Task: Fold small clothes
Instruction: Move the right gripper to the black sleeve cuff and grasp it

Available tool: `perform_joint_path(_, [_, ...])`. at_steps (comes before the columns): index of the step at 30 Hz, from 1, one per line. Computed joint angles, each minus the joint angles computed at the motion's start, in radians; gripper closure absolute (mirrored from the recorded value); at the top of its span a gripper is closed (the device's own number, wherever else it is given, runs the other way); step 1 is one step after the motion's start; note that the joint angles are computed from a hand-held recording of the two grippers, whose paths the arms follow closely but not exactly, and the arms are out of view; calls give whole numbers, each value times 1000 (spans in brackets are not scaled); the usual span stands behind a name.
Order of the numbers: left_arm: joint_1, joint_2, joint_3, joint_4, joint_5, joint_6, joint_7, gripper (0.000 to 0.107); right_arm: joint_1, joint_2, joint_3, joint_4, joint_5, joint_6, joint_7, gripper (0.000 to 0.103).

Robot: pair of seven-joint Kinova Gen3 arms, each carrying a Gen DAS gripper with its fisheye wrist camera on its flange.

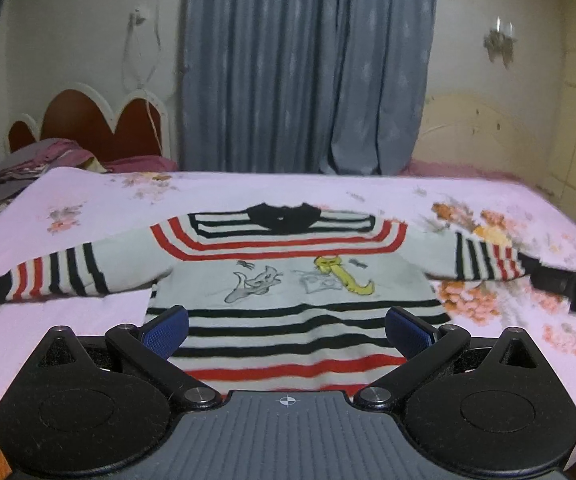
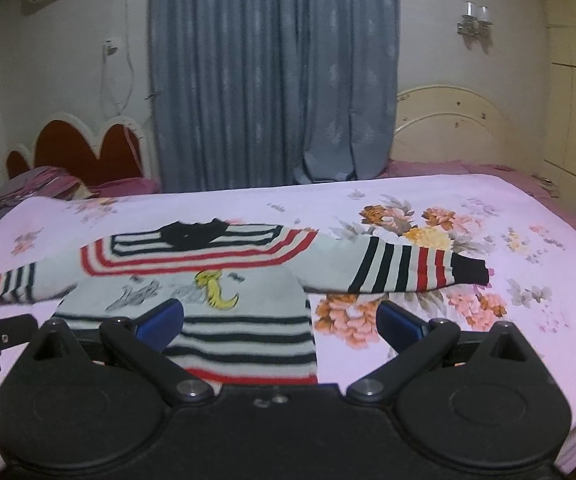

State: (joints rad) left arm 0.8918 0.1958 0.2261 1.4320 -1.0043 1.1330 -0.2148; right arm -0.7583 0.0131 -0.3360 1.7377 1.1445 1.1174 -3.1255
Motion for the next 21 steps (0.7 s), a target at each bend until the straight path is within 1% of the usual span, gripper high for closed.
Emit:
perform_joint_path(2, [-18, 25, -26, -22, 31, -11, -78, 5, 6, 37, 13, -30, 16, -3, -5, 1])
perform_joint_path(4, [-64, 26, -24, -15, 56, -63, -124, 5, -1, 69, 31, -54, 32, 2, -7, 1])
perform_joint_path(5, [-75, 23, -33, -6, 65, -94, -132, 5, -7, 82, 41, -64, 38, 8, -9, 1])
perform_joint_path(9, [-106, 40, -52, -6, 71, -173, -136, 5, -12, 106, 80, -92, 22, 10, -5, 1])
perform_joint_path(13, [-82, 104, -92, -63, 54, -179, -126, 5, 7, 119, 114, -104, 1, -1, 17, 1])
perform_joint_path(17, [-47, 158, -143, -101, 11, -224, -75, 5, 58, 122, 151, -96, -17, -65, 38, 1])
perform_joint_path(18, [-25, 182, -171, -126, 4, -220, -76, 5, 71, 125, 159, -96, -22, -83, 46, 1])
perform_joint_path(19, [-18, 208, -179, -160, 5, -208, -93, 5, 88, 129, 168, -98, -32, -103, 60, 1])
perform_joint_path(20, [-29, 233, -170, -201, 23, -197, -120, 5, 108, 131, 179, -97, -38, -131, 71, 1])
perform_joint_path(21, [-59, 259, -143, -247, 57, -192, -152, 5, 128, 132, 190, -94, -43, -162, 83, 1])
